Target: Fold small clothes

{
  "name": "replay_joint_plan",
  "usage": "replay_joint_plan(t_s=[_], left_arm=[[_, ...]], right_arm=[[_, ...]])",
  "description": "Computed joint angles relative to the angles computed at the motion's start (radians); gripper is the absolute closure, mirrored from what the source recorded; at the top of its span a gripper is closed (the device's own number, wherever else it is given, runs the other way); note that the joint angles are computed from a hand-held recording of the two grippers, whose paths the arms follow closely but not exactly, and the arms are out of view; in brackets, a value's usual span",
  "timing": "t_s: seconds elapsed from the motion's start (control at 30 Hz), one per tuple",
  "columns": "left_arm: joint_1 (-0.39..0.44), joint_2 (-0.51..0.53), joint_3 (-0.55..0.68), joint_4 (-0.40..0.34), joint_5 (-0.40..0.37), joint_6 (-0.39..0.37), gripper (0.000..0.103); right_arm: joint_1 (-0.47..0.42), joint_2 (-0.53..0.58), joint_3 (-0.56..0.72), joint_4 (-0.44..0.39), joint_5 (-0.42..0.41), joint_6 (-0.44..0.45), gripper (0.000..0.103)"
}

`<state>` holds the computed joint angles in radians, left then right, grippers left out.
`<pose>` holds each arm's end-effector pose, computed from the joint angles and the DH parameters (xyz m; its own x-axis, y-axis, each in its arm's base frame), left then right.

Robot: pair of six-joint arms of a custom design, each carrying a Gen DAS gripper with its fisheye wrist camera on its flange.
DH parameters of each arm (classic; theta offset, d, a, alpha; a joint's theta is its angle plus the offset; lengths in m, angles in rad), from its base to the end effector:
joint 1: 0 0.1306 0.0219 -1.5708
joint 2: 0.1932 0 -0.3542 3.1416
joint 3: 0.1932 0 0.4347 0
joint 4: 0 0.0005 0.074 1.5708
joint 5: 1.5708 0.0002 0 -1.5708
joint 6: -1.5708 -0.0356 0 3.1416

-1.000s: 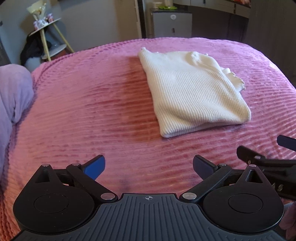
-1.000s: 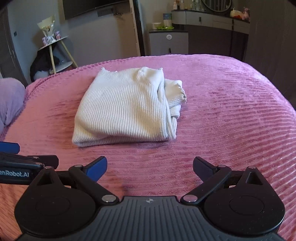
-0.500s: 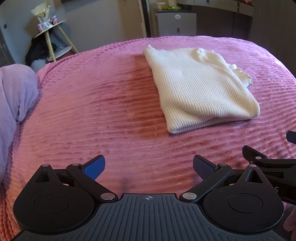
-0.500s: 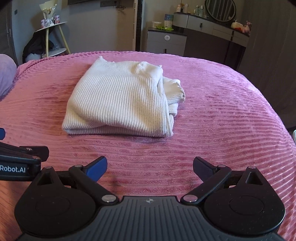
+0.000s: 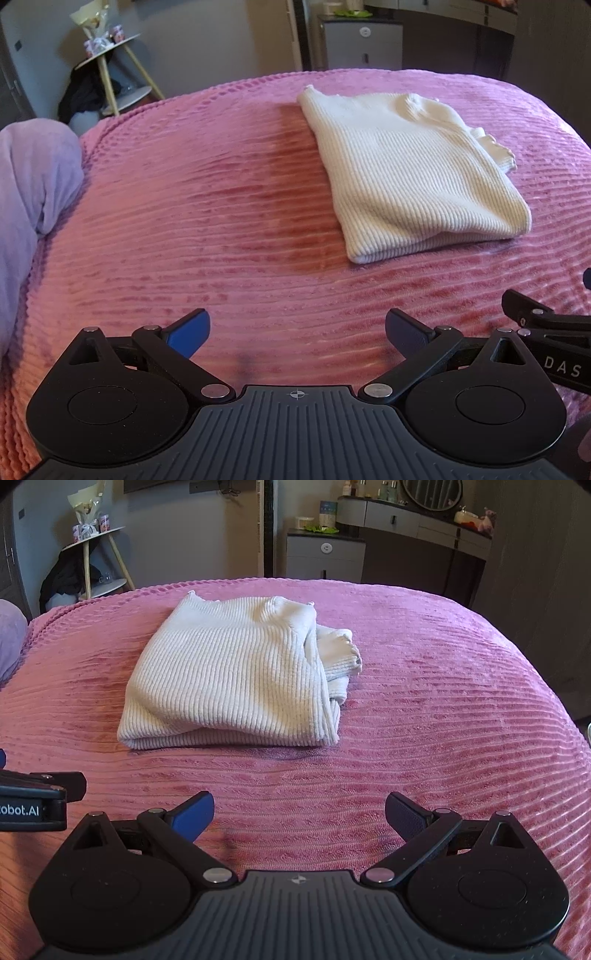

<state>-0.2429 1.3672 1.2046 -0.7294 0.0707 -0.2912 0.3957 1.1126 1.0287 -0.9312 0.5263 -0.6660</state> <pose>0.4999 -0.1270 0.3290 -0.6424 0.4542 -0.6172 0.4880 0.8635 0.1276 0.3922 0.1439 0.3469 -0.6712 0.2986 -0.6785 0.4145 0.9100 -0.0096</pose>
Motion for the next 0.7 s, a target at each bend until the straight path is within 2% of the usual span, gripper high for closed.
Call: replay_joint_plan(t_s=[0.7], left_arm=[[-0.003,0.005,-0.005,-0.001,0.007,-0.021,0.000]], right_arm=[[0.005,0.000,0.003,-0.001,0.007,-0.001,0.004]])
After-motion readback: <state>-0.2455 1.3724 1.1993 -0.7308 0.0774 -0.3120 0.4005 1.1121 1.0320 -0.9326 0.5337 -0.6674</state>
